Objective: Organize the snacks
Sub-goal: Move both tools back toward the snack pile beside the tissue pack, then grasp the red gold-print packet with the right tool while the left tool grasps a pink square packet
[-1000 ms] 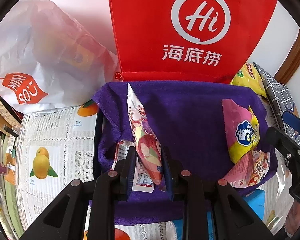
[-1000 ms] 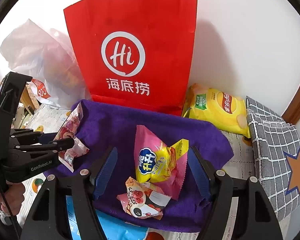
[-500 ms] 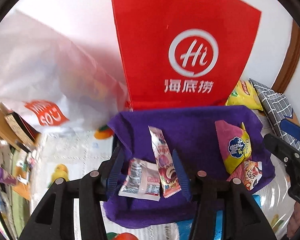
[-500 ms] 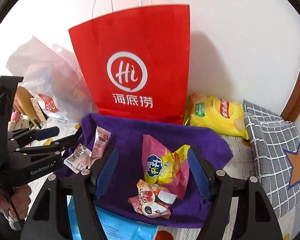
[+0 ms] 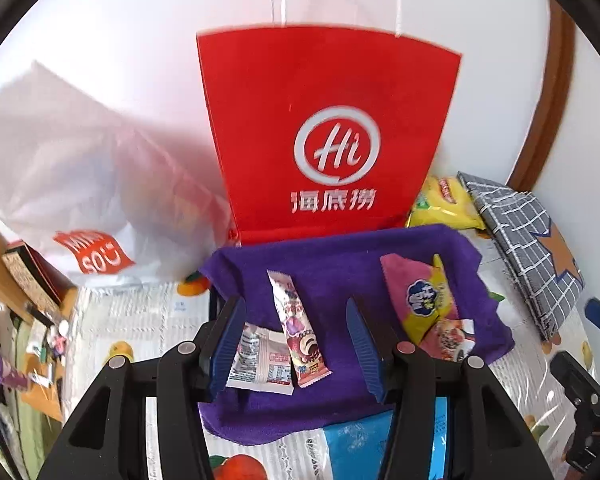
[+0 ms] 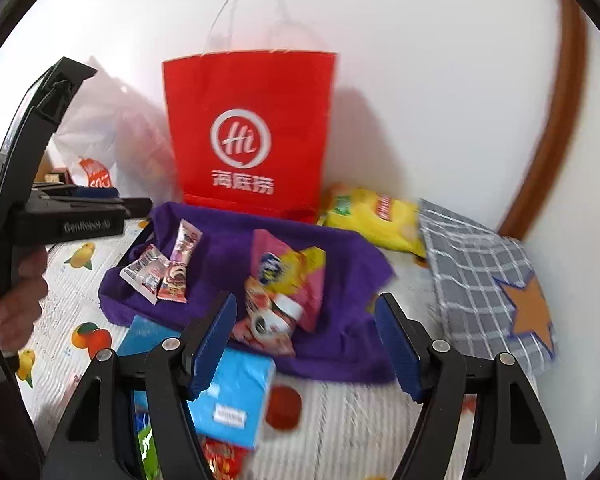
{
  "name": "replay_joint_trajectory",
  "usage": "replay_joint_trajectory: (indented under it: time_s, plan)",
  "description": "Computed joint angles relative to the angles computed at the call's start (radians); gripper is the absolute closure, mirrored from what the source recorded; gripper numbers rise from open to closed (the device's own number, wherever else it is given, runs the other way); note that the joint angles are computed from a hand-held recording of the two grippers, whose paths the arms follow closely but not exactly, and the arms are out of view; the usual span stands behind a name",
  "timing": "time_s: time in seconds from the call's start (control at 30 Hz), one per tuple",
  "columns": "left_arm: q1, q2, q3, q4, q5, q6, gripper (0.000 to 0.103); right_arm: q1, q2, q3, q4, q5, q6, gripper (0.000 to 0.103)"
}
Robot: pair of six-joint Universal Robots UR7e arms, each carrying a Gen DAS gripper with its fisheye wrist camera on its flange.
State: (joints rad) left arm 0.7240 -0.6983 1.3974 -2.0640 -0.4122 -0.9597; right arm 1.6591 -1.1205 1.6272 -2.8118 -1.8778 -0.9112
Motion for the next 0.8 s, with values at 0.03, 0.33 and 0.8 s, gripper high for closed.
replay_joint_trajectory:
  time_s: [0.03,0.33,0.8]
  plan:
    - [-0.006,-0.007,0.008,-0.01,0.002,0.002,0.053,-0.006,-0.017,0.016,-0.005,0.004,0.002,0.031]
    - [-0.072,-0.085,0.13,0.026,-0.019,-0.111,0.04,-0.048,-0.138,0.175,0.081,-0.018,-0.032,0.031]
    - [-0.134,-0.21,0.384,0.267,-0.14,-0.493,0.04,-0.156,-0.148,0.299,0.107,0.038,0.025,0.044]
